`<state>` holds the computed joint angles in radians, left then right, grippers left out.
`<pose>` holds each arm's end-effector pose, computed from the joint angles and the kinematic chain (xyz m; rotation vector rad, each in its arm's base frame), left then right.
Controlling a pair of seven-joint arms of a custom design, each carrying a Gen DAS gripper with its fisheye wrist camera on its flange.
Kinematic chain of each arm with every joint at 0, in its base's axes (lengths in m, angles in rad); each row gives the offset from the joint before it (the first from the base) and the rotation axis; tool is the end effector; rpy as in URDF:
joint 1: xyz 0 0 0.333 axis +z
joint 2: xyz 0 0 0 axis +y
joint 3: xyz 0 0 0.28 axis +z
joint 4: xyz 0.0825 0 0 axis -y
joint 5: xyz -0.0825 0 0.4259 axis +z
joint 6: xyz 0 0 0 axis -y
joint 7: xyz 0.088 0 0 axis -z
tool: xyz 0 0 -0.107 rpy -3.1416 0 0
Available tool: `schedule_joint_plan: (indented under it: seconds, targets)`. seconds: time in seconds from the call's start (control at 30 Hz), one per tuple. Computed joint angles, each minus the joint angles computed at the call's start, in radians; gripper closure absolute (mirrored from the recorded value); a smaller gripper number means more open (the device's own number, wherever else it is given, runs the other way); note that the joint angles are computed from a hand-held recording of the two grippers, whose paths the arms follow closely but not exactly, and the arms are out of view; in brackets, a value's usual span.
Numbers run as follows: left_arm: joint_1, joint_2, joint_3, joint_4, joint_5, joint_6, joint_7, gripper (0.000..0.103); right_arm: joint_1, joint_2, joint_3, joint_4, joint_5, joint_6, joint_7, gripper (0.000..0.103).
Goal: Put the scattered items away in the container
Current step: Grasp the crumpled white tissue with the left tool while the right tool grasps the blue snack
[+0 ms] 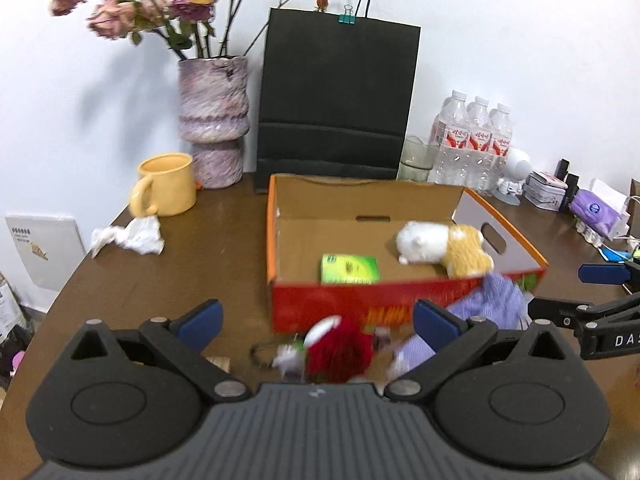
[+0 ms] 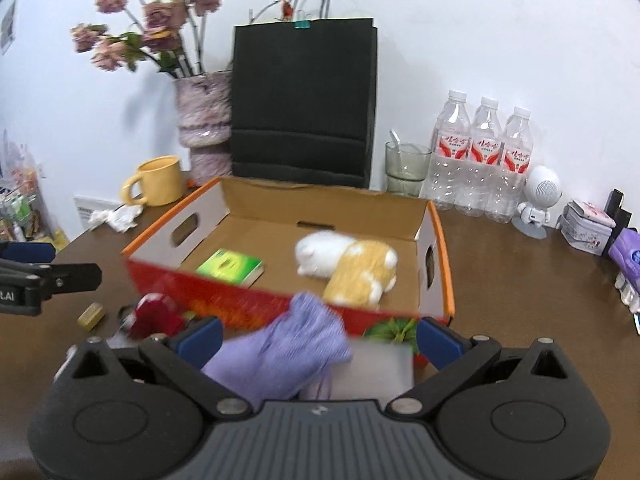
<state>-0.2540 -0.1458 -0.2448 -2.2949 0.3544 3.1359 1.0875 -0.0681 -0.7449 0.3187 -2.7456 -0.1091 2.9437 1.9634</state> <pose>0.4917 -0.3060 0.4645 -1.3554 2.0121 -1.1355 0.4216 0.1130 0.4841 -1.6407 1.6740 -0.8490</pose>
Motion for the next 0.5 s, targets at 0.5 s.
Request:
schedule_joint_plan:
  seconds: [0.5]
  targets:
    - [-0.197,-0.227,0.197,-0.329,-0.139,0.075,0.129,0.000,0.178,-0.281,0.059,-0.240,0.032,-0.103,0.135,0.000]
